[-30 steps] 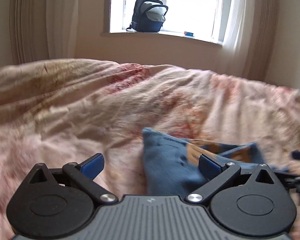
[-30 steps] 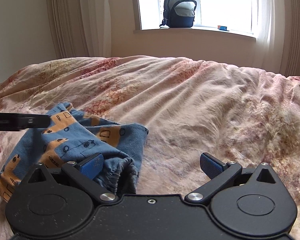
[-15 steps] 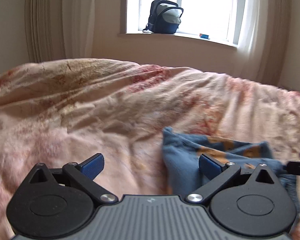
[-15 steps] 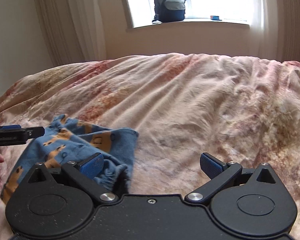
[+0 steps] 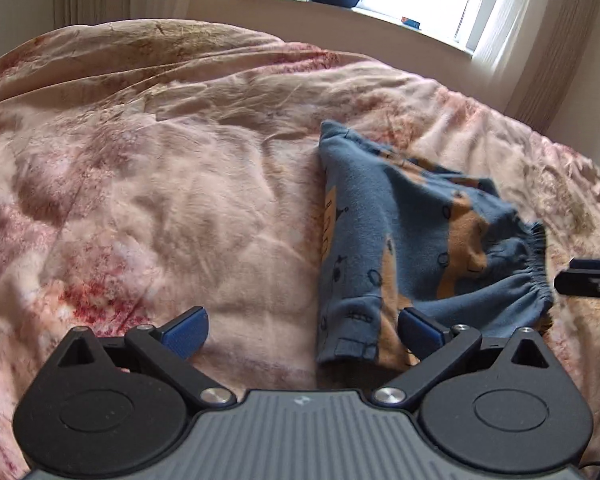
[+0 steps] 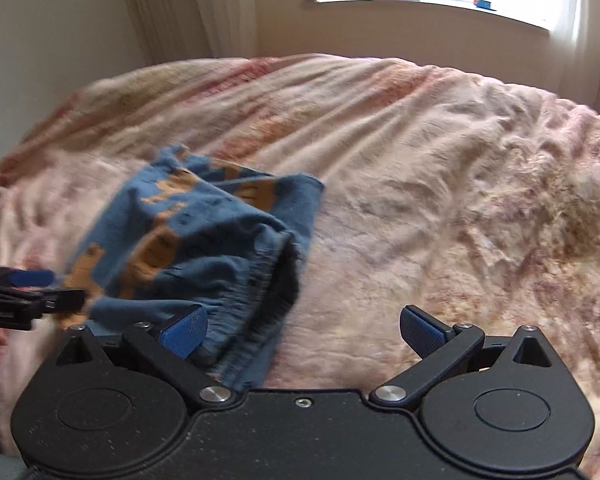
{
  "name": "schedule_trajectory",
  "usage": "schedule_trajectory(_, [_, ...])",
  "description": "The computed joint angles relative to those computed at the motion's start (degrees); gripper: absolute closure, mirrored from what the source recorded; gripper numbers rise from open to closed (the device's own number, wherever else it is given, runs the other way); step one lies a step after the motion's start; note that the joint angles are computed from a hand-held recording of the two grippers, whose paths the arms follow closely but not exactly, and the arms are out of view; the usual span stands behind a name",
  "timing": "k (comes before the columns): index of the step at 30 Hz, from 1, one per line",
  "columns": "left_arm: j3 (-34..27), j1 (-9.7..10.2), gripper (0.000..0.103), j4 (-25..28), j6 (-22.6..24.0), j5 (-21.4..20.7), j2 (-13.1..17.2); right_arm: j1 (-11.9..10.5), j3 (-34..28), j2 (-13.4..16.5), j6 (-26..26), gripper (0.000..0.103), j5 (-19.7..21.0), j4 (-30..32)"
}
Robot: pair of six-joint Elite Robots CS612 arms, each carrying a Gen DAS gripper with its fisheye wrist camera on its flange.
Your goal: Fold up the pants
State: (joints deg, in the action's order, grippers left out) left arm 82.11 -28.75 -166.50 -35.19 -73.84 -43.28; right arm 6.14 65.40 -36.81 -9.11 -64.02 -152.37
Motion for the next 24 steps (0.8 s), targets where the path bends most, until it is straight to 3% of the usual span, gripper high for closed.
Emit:
schedule_trajectory(2, [0.3,-0.13,0.0,-2.6,1.4,-0.5,0.1,-0.1,-0.1,0.0,-0.2,0.001,3.0,2.0])
schedule_trajectory(3, [-0.2,-0.3,0.0,-2.6,2.3,-0.2,0.4,0.2,-0.3,0.1,-1.4,0.001,2.1,3.0])
schedule_trajectory(6, [-1.5,-0.73,0.0,-0.4,4.5,0.7,1.0,1.9,-1.5,0.6,-6.2,0.001,-5.6,6.3])
schedule_trajectory(7, [-1.8,-0.76,0.0,0.3,4.9,0.6,1.2,2.0,-1.9,0.8,-6.7,0.001,-5.8,7.0])
schedule_trajectory(14, [-1.8,-0.45,0.0,-0.8,5.0,-0.8,1.5,1.0,-1.7,0.9,-4.2,0.001,-1.6,4.1])
schedule_trajectory(19, [-1.7,-0.21,0.0,-2.4,5.9,-1.8,1.6,0.0,-3.3,2.1,1.0,0.001,3.7,3.8])
schedule_trajectory(24, [-1.6,-0.01,0.0,-1.8,4.9,-3.0,1.3,0.3,-3.7,2.4,2.6,0.001,2.0,2.5])
